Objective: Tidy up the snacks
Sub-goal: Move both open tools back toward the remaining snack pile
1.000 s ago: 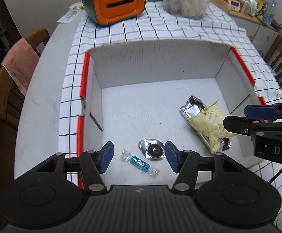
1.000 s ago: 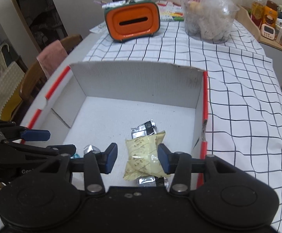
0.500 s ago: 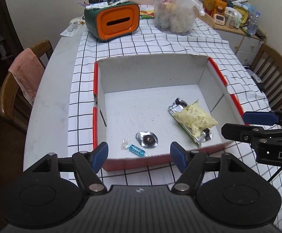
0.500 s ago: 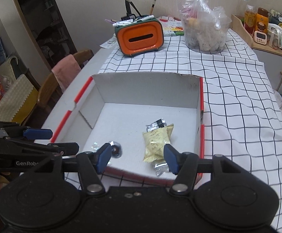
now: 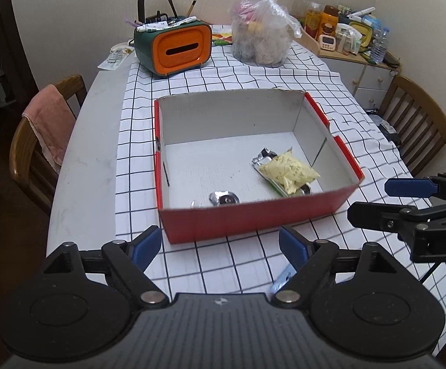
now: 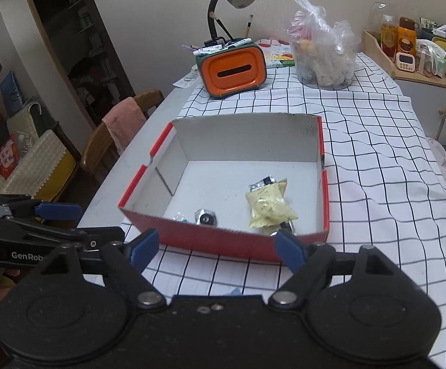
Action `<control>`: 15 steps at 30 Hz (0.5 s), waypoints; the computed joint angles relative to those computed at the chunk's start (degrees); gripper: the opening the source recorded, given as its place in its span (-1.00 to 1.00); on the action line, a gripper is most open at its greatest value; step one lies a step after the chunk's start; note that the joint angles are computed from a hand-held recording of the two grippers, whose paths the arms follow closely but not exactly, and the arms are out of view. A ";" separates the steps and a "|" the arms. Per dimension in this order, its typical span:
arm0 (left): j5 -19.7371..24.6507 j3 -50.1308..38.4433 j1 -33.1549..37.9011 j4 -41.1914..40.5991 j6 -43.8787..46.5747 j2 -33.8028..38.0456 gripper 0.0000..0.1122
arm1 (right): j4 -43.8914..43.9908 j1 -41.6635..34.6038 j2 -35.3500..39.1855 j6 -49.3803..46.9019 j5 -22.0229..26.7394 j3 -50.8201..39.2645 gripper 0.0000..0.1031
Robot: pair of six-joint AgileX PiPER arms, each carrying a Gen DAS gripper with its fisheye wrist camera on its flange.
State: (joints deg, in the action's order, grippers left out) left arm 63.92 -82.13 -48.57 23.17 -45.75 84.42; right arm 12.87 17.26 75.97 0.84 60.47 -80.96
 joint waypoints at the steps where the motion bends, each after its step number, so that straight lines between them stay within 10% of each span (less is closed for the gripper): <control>1: 0.06 1.02 -0.67 0.51 -0.74 -0.82 0.51 | 0.18 0.11 -0.75 0.04 -0.04 0.73 0.62; 5: 0.92 5.39 -3.70 3.08 -5.17 -3.95 0.51 | 0.04 0.69 -4.09 0.93 -0.74 4.43 0.93; 15: 0.81 15.35 -8.52 1.49 -13.04 -9.04 0.52 | -0.59 1.47 -11.88 3.08 -0.69 15.61 0.97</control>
